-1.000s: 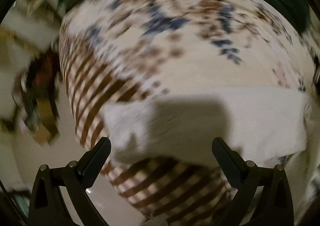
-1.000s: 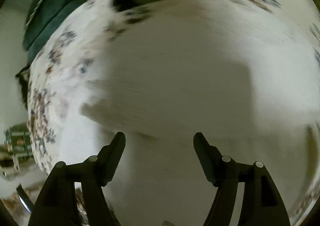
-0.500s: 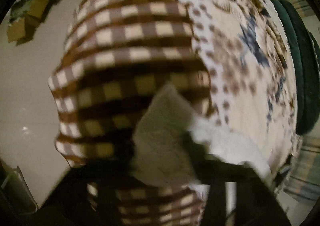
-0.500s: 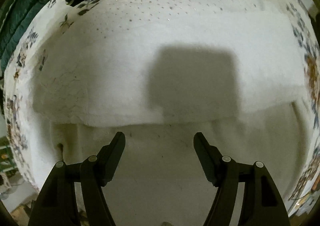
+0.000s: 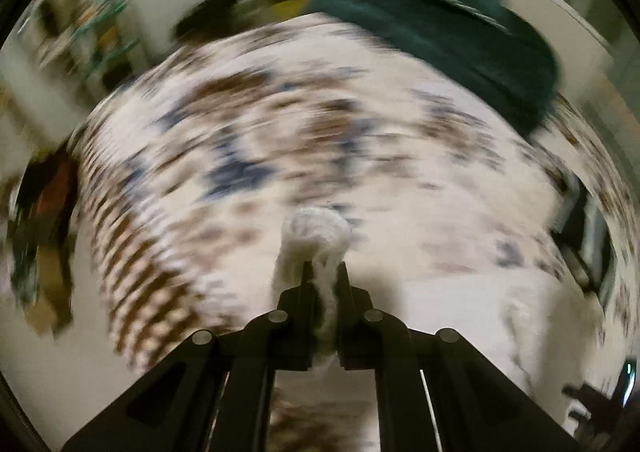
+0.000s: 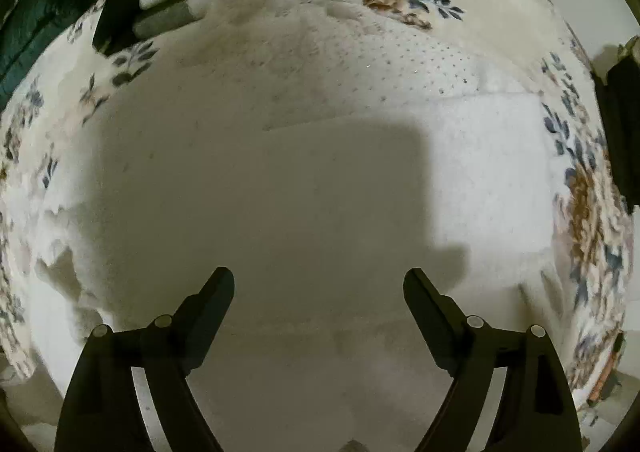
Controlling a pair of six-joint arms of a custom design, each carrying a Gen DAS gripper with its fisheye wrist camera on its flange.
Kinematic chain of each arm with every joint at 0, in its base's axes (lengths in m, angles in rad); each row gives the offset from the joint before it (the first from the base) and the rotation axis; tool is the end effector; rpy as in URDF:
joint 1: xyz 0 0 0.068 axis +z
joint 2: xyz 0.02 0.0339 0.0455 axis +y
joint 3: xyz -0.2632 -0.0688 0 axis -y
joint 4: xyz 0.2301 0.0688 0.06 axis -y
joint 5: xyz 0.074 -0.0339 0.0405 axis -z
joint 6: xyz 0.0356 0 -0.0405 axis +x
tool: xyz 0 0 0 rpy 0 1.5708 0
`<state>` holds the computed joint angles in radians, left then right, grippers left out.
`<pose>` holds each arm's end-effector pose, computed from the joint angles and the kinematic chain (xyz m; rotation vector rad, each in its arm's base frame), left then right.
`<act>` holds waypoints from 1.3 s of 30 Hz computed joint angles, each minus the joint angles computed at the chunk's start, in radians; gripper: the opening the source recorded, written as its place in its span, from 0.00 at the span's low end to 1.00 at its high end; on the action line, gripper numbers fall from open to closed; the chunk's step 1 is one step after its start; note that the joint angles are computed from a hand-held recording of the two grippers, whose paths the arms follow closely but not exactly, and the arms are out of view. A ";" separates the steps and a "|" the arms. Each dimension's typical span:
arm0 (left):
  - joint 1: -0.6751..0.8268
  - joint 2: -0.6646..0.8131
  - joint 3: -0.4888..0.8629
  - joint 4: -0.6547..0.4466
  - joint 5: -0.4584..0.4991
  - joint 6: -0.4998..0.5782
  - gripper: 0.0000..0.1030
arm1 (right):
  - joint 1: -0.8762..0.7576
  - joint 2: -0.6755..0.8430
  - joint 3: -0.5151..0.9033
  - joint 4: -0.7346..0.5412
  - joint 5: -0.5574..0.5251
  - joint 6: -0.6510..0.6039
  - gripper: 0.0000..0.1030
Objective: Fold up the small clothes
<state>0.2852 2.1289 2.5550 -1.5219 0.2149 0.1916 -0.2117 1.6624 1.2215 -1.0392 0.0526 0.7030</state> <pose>0.3801 0.1035 0.3898 -0.0544 2.6287 -0.1252 0.2809 -0.0623 0.2226 1.3459 2.7265 -0.0440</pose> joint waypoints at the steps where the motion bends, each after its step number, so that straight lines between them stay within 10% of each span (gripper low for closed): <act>1: -0.068 -0.062 -0.088 0.034 0.001 -0.022 0.05 | -0.044 -0.034 -0.038 0.009 -0.018 -0.036 0.86; 8: -0.672 -0.287 -0.416 0.127 0.018 -0.281 0.06 | -0.440 -0.198 -0.160 -0.032 -0.070 -0.380 0.86; 16: -1.140 -0.228 -0.328 0.138 -0.063 -0.477 0.15 | -1.072 -0.104 -0.025 -0.120 -0.124 -0.850 0.86; 20: -1.102 -0.256 -0.380 0.180 -0.095 -0.465 0.91 | -1.188 0.003 0.122 -0.219 -0.243 -0.934 0.86; 27: -0.817 -0.428 -0.678 0.307 -0.280 -0.331 0.91 | -1.014 -0.067 0.063 -0.308 -0.504 -0.896 0.86; 32: -0.599 -0.440 -0.792 0.368 -0.352 -0.218 0.91 | -0.721 0.008 -0.029 -0.090 -0.539 -0.678 0.86; 34: -0.541 -0.440 -0.820 0.391 -0.370 -0.196 0.91 | -0.657 0.061 -0.050 -0.027 -0.545 -0.621 0.72; 36: -0.496 -0.440 -0.835 0.407 -0.382 -0.187 0.91 | -0.639 0.047 -0.065 -0.002 -0.556 -0.575 0.09; 39: -0.472 -0.424 -0.828 0.404 -0.367 -0.206 0.91 | -0.663 -0.017 -0.059 0.051 -0.565 -0.519 0.09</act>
